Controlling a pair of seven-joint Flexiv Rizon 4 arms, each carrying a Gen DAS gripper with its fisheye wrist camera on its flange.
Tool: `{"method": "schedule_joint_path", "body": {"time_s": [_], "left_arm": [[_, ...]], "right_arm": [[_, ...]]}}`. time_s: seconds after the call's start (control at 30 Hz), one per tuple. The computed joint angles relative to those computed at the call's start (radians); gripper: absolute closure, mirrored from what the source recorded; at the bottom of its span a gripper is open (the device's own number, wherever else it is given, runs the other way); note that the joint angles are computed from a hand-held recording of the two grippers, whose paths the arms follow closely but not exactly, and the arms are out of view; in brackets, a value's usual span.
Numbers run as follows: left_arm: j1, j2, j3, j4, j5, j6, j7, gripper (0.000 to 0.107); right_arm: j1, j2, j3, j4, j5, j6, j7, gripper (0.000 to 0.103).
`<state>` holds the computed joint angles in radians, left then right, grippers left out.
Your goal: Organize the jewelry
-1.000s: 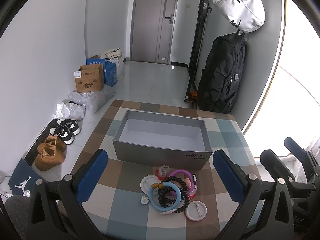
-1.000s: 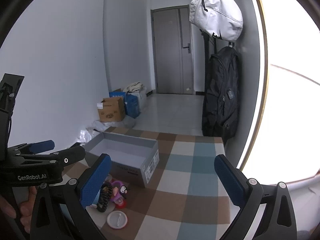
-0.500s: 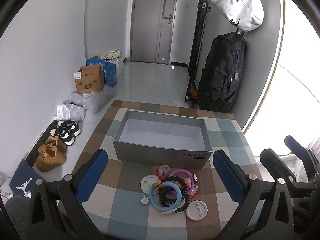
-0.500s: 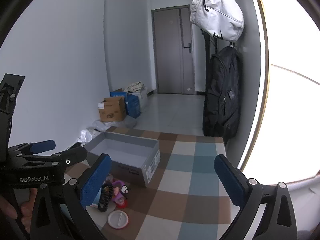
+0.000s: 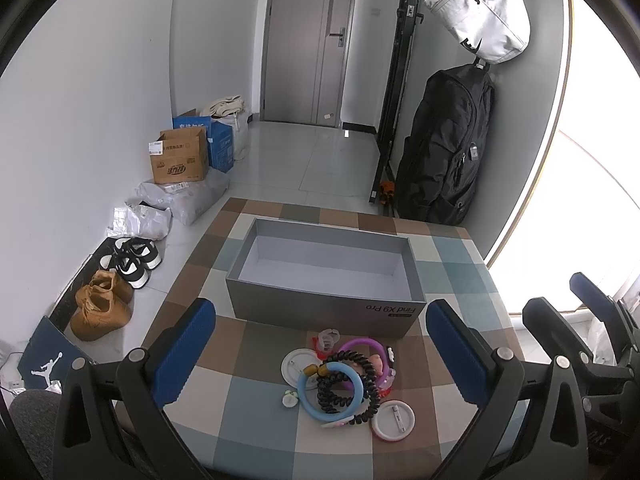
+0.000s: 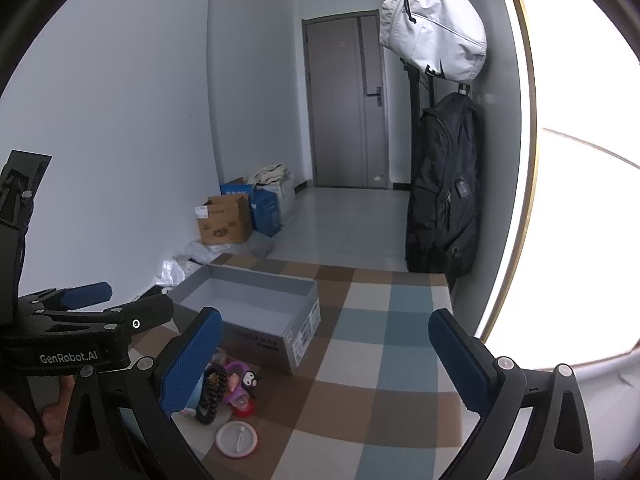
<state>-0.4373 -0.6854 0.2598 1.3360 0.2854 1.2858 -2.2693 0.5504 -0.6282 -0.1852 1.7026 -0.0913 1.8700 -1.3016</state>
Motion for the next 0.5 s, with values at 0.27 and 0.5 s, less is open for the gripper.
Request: {"method": "schedule_joint_path", "body": {"time_s": [0.27, 0.5], "left_arm": [[0.046, 0.005, -0.061, 0.025, -0.039, 0.013, 0.055, 0.005], [0.202, 0.016, -0.265, 0.130, -0.235, 0.056, 0.276, 0.005]], "right_arm": [[-0.015, 0.002, 0.017, -0.002, -0.009, -0.017, 0.004, 0.000], [-0.114, -0.007, 0.125, -0.036, -0.068, -0.072, 0.039, 0.000]]}}
